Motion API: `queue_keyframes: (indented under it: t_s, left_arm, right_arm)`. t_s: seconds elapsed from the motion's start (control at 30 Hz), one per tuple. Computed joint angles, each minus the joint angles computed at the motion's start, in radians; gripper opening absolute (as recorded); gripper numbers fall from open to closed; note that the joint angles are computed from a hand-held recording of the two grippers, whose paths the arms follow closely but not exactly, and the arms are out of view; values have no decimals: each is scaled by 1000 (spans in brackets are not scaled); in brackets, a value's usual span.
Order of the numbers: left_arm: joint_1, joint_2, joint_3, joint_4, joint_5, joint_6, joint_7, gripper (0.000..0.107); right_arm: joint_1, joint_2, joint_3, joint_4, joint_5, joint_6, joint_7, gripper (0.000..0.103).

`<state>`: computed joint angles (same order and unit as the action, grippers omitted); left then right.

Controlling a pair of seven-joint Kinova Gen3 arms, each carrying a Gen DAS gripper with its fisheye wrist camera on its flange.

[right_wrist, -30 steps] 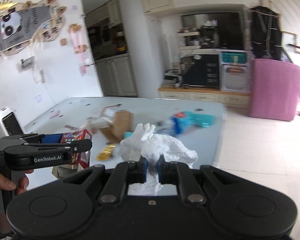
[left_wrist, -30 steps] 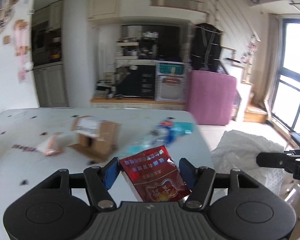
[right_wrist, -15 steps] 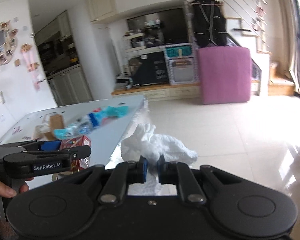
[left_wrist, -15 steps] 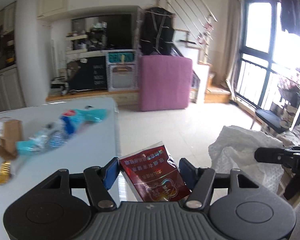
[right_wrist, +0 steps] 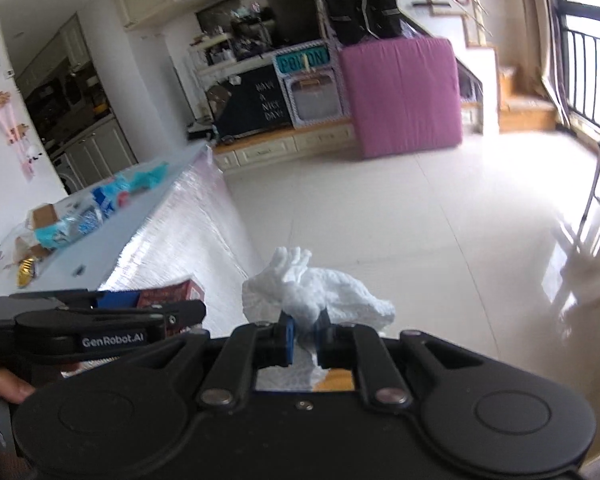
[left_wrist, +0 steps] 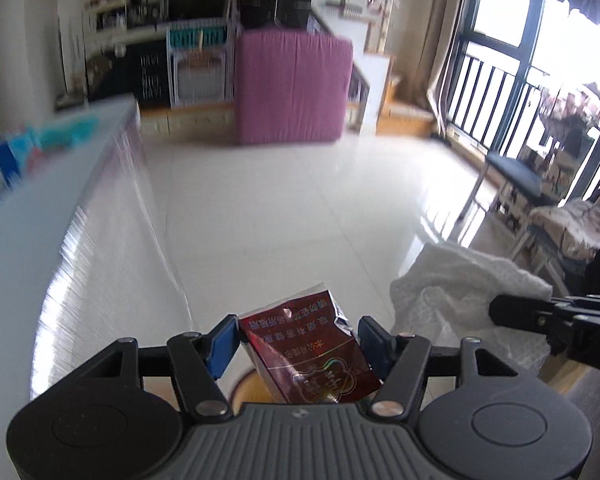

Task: Collect trash
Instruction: 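Carry the red pack and white tissue over the brown trash bin, then open the left tool to drop the pack while the right tool drops the tissue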

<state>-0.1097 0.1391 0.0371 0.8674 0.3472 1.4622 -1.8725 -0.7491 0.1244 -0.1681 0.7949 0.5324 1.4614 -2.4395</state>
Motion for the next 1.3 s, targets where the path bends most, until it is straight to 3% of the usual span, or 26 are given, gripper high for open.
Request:
queue_keyframes:
  t_s: [0.27,0.6,0.73,0.93,1.0,1.03,1.07,1.3]
  left_arm:
    - [41,64,10,257,-21,-143,26,65]
    - [130,249,28,418,-206,-336,-43,65]
    - [127,306,32,457,-233,-413,-84,65]
    - [99,364,39,539,-198,-569,-111,68]
    - [99,379,30,563,-202,-611,-92,78]
    - [106,391,23,565,-211,-620,-75,86]
    - [98,400,26,568,-211,-624,-74,87]
    - [55,427,34,592,-187,-620,-61,87]
  right_arm:
    - [166,-45,11,268,-183,-171,-2,10]
    - [298,26,38,474,-400,-336,46,10]
    - [333,71,49,532,-470,-414,75,10]
    - [360,187,59,545,-549,-493,110,10]
    - [366,235,60,518,-572,-488,133,10]
    - [364,256,62,507,-575,-485,139,10]
    - [361,276,65,496,-577,-480,144,10]
    - [362,395,72,423,-625,-482,144,11]
